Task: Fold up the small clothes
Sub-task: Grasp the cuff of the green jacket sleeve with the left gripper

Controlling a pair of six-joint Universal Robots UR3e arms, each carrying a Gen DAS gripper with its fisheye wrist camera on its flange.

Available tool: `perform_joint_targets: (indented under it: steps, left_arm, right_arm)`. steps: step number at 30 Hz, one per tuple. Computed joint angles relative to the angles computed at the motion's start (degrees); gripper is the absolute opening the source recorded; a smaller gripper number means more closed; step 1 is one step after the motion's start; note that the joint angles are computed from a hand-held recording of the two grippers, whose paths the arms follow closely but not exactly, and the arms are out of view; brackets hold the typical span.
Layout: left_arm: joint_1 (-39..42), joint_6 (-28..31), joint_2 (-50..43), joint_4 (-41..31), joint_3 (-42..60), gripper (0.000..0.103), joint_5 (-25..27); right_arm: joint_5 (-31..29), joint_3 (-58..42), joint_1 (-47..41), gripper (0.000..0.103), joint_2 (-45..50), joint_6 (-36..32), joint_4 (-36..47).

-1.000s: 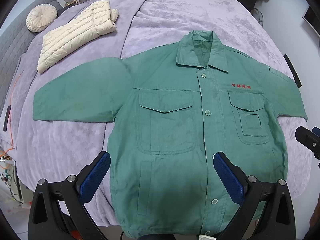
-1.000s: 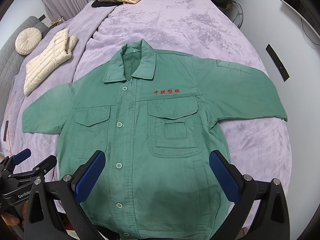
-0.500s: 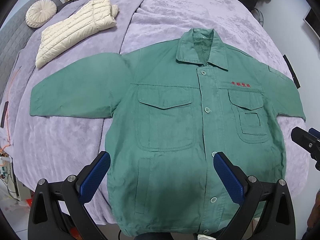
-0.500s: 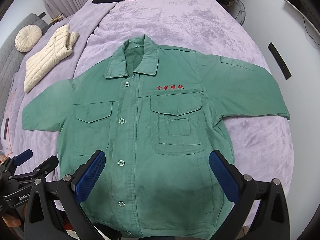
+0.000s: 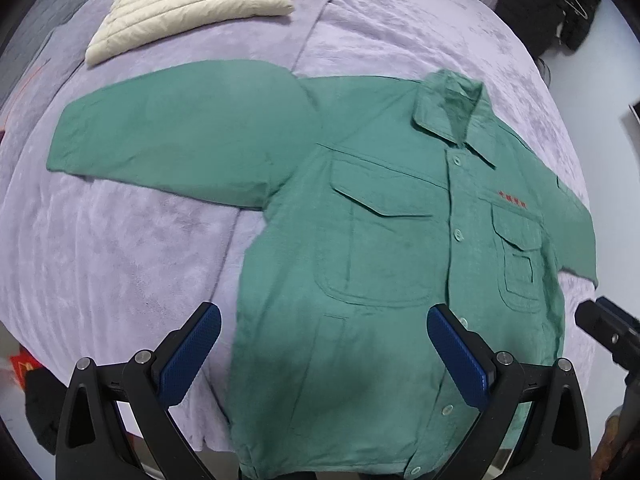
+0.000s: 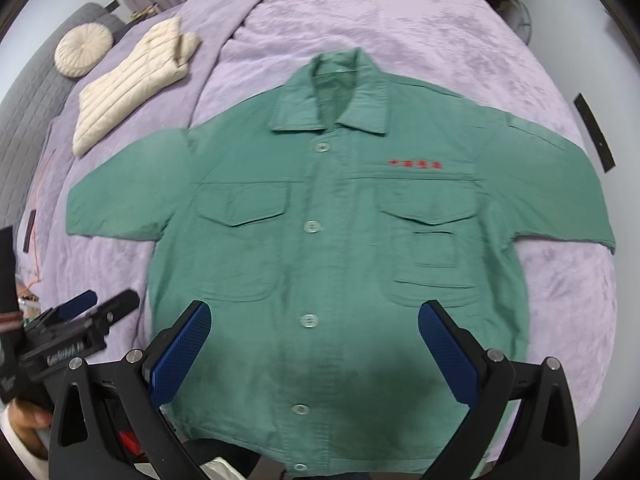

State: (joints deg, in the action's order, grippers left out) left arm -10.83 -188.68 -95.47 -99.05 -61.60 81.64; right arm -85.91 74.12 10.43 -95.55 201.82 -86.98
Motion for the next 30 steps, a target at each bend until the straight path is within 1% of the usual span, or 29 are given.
perform_joint_targets:
  steps: [3,6,9,12,14,17,20,23,24,25,26,27,28,29,30]
  left_arm:
    - [9.4,3.6,3.7,5.0,-8.9,0.103,-2.5]
    - [19.6,7.4,4.7,11.6,-16.1,0.103,-4.6]
    - [29.7,9.7,2.3,17.9,-20.2,0.103,-6.7]
    - [36.9,8.8,-3.3,24.2,-21.5,0.103,-7.9]
    - [40.0,8.1,-8.8,27.3,-20.5,0.103,-8.9]
    - [42.4,7.1,-16.2,30.9,-17.5,0.103,-11.9]
    - [42.6,5.0,-20.7,35.9,-14.5,0.103,-13.3]
    - [42.4,3.0,-24.5,38.5,-10.5,0.102,-14.2]
    - [42.4,2.4,-25.1,39.2,-9.8,0.094,-14.2]
    - [42.4,1.9,-25.7,39.6,-9.1,0.076,-13.8]
    - [42.1,1.1,-26.7,39.0,-7.1,0.068,-13.0]
    - [42.6,0.9,-26.8,39.4,-7.0,0.049,-14.1]
    - [43.8,1.5,-26.5,40.8,-8.5,0.029,-17.1]
    - [45.4,2.6,-26.2,42.1,-10.5,0.022,-21.9]
    - [46.9,3.5,-26.4,42.1,-10.9,0.017,-25.6]
  right_arm:
    - [0.7,-4.5,5.2,0.103,6.8,3.3,-1.8]
    - [0.9,-9.8,9.7,0.103,13.5,5.4,-2.8]
    - [1.1,-16.0,13.2,0.103,20.0,6.8,-2.3]
    - [1.2,-23.8,15.8,0.103,26.7,7.9,0.0]
    - [1.5,-28.0,16.8,0.103,30.3,8.5,1.9]
    - [1.5,-34.0,18.1,0.103,35.1,8.9,5.2]
    - [1.2,-39.2,19.1,0.103,38.8,9.2,8.2]
    - [0.7,-44.5,19.9,0.103,41.8,9.7,11.3]
    - [0.5,-46.0,20.0,0.103,42.6,9.7,12.2]
    - [0.4,-47.3,20.1,0.103,43.3,9.8,12.8]
    - [0.4,-47.7,20.2,0.103,43.4,9.9,13.0]
    - [0.3,-47.8,20.3,0.103,43.5,9.9,12.8]
    - [0.3,-47.1,20.2,0.103,43.2,9.9,12.3]
    - [0.4,-45.9,20.2,0.103,42.8,9.9,11.3]
    - [0.7,-43.7,20.0,0.103,41.8,9.9,10.0]
